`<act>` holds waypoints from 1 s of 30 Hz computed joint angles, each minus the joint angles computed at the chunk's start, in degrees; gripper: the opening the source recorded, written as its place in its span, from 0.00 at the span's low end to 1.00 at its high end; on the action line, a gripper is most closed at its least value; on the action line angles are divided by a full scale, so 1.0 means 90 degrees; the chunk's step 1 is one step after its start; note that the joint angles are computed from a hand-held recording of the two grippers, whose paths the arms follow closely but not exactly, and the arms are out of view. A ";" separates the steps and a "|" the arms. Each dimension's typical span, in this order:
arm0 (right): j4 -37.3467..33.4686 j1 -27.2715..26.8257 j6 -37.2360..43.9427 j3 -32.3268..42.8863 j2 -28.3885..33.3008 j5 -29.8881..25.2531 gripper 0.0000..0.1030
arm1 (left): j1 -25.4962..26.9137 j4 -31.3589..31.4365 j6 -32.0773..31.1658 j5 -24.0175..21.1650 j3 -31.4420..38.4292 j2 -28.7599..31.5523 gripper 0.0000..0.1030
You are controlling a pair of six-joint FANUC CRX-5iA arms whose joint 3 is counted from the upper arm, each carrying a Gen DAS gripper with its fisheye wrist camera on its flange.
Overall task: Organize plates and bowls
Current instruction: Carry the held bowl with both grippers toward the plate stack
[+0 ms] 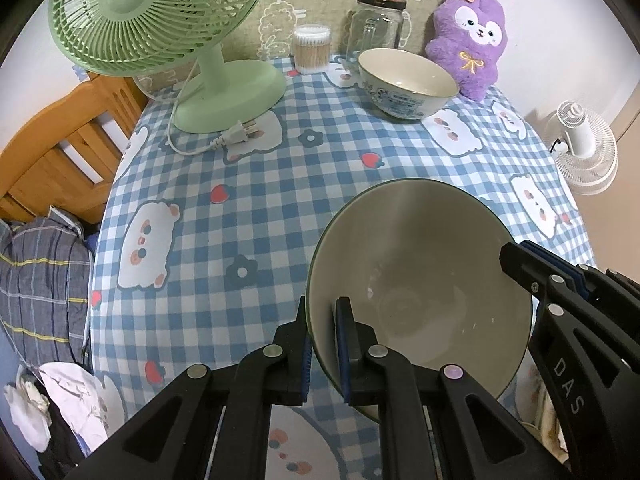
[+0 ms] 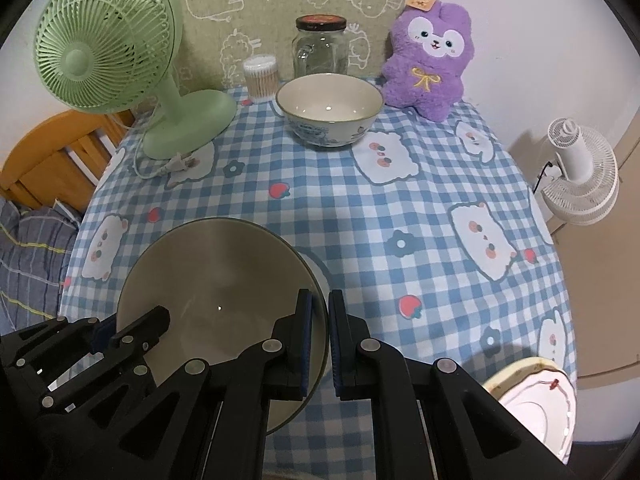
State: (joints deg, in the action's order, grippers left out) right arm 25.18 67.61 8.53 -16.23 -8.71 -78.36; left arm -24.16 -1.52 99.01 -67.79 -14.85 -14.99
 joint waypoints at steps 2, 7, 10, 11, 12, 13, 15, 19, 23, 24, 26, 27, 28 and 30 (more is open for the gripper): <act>0.0045 0.0075 -0.0037 -0.0007 -0.0088 -0.0108 0.11 | -0.0096 -0.0036 0.0100 -0.0054 0.0049 -0.0056 0.07; 0.0165 0.0258 -0.0139 -0.0043 -0.0324 -0.0343 0.11 | -0.0343 -0.0172 0.0388 -0.0180 0.0209 -0.0153 0.07; 0.0248 0.0398 -0.0194 -0.0053 -0.0471 -0.0501 0.11 | -0.0494 -0.0258 0.0582 -0.0280 0.0308 -0.0217 0.07; 0.0266 0.0447 -0.0212 -0.0058 -0.0517 -0.0555 0.11 | -0.0544 -0.0292 0.0635 -0.0305 0.0332 -0.0234 0.07; 0.0289 0.0514 -0.0251 -0.0055 -0.0573 -0.0629 0.11 | -0.0608 -0.0325 0.0708 -0.0352 0.0368 -0.0260 0.07; 0.0304 0.0572 -0.0272 -0.0052 -0.0622 -0.0692 0.11 | -0.0668 -0.0358 0.0789 -0.0390 0.0404 -0.0265 0.07; 0.0336 0.0675 -0.0322 -0.0050 -0.0701 -0.0802 0.11 | -0.0796 -0.0432 0.0934 -0.0466 0.0465 -0.0312 0.07; 0.0391 0.0914 -0.0430 -0.0057 -0.0887 -0.1020 0.11 | -0.1107 -0.0655 0.1297 -0.0615 0.0597 -0.0394 0.07; 0.0431 0.1184 -0.0568 -0.0072 -0.1042 -0.1237 0.11 | -0.1357 -0.0798 0.1612 -0.0757 0.0676 -0.0465 0.07; 0.0434 0.1274 -0.0605 -0.0078 -0.1089 -0.1300 0.11 | -0.1432 -0.0846 0.1709 -0.0804 0.0694 -0.0489 0.07; 0.0439 0.1375 -0.0641 -0.0094 -0.1143 -0.1365 0.11 | -0.1538 -0.0913 0.1842 -0.0874 0.0712 -0.0534 0.07; 0.0442 0.1446 -0.0670 -0.0098 -0.1173 -0.1414 0.11 | -0.1608 -0.0953 0.1932 -0.0912 0.0714 -0.0565 0.07; 0.0448 0.1516 -0.0694 -0.0101 -0.1199 -0.1466 0.11 | -0.1647 -0.0975 0.1971 -0.0930 0.0712 -0.0587 0.07; 0.0448 0.1665 -0.0771 -0.0105 -0.1248 -0.1561 0.11 | -0.1768 -0.1053 0.2112 -0.0990 0.0713 -0.0639 0.07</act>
